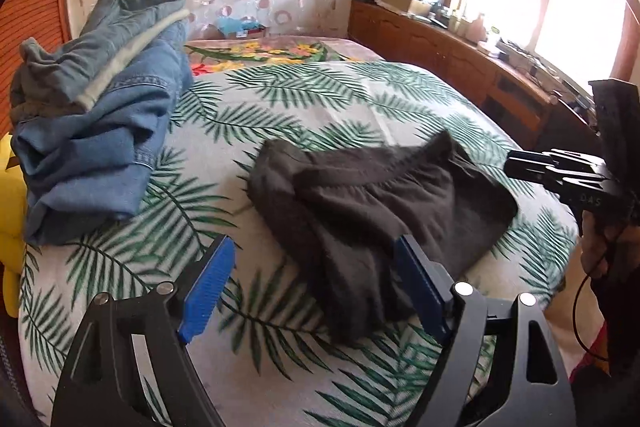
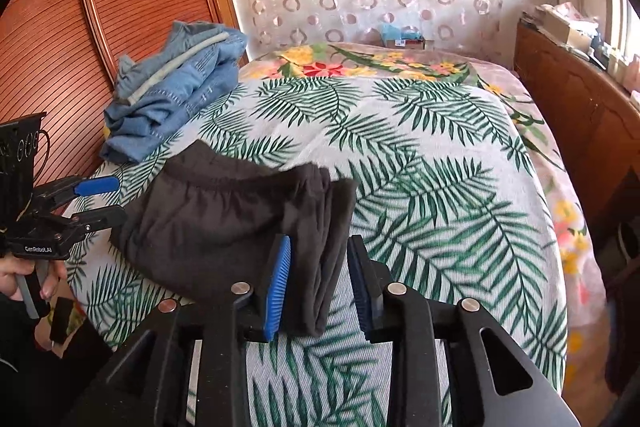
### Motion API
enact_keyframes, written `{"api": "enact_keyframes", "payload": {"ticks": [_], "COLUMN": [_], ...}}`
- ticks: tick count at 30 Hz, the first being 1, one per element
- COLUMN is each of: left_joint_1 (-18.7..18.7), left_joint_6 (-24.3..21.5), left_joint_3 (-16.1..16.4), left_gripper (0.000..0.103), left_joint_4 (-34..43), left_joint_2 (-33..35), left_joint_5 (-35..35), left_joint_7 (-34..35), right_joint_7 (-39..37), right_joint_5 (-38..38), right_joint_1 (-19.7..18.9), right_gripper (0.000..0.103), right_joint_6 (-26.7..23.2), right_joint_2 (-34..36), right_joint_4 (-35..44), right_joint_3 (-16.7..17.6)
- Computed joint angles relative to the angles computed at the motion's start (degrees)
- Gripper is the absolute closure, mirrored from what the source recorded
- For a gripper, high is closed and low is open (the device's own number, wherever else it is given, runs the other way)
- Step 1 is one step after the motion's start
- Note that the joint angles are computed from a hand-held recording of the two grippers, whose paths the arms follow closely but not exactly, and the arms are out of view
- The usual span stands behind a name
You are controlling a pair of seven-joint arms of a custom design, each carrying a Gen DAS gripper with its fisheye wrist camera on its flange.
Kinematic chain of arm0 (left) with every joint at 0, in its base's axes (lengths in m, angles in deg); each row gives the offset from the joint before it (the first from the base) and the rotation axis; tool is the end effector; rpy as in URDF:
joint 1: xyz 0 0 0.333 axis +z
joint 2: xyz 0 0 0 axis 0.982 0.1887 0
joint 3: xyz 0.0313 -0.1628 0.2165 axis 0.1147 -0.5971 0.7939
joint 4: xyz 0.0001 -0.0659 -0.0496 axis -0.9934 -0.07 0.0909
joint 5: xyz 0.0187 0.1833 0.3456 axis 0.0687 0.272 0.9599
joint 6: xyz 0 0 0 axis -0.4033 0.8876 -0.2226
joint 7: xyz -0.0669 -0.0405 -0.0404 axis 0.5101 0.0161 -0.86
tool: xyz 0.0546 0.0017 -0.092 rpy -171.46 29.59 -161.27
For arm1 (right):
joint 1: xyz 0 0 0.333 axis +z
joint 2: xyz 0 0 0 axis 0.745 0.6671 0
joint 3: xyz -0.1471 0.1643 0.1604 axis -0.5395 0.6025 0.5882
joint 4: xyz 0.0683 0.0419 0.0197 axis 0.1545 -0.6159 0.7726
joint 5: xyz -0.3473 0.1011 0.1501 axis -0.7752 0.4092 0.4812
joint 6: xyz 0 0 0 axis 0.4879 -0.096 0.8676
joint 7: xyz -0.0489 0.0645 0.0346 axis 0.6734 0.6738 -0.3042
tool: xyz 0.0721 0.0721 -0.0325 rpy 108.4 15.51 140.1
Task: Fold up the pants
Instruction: 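Grasp the waistband edge of the folded shorts with both grippers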
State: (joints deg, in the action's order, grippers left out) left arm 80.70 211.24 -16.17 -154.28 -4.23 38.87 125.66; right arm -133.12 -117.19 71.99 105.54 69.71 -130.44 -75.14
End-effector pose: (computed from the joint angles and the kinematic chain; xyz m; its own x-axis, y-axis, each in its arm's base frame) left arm 0.6483 -0.1977 0.2872 -0.5389 -0.8358 0.1055 -0.6402 0.3249 -0.6961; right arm 0.5383 0.2907 0.3417 0.1054 -0.9873 -0.1189 -0.6306 0.0261 -0.7757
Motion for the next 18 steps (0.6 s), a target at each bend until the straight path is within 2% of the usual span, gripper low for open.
{"api": "enact_keyframes", "payload": {"ticks": [2, 6, 7, 9, 12, 16, 18], "left_joint_1": [-1.3, -0.2, -0.4, -2.8, -4.3, -6.5, -7.6], "left_joint_6": [-0.5, -2.5, -3.1, -5.4, -7.1, -9.5, -10.1], "left_joint_3": [1.6, 0.2, 0.3, 2.9, 4.1, 6.1, 7.2], "left_gripper": [0.021, 0.022, 0.028, 0.039, 0.049, 0.060, 0.064], "left_joint_4": [2.3, 6.3, 7.4, 10.2, 13.1, 16.0, 16.9], "left_joint_2": [1.3, 4.0, 4.7, 5.8, 7.7, 9.7, 10.4], "left_joint_5": [0.9, 0.7, 1.0, 3.0, 4.8, 7.6, 9.0], "left_joint_7": [-1.8, -1.2, -1.0, -3.0, -3.8, -5.6, -6.9], "right_joint_7": [-1.1, -7.6, -9.7, -15.6, -24.6, -31.3, -36.6], "right_joint_5": [0.4, 6.3, 8.2, 13.5, 21.6, 27.7, 31.7], "right_joint_1": [-0.2, -0.3, -0.3, -1.2, -3.0, -3.1, -4.6], "right_gripper": [0.072, 0.072, 0.072, 0.071, 0.071, 0.072, 0.072], "right_joint_6": [0.4, 1.4, 1.6, 1.6, 0.3, 0.2, 0.2], "right_joint_2": [1.7, 6.1, 7.4, 10.1, 12.8, 14.7, 15.7], "right_joint_4": [2.1, 6.6, 7.9, 10.4, 12.8, 14.7, 15.5], "right_joint_3": [-0.1, -0.5, -0.6, 0.2, 2.4, 2.8, 4.6]}}
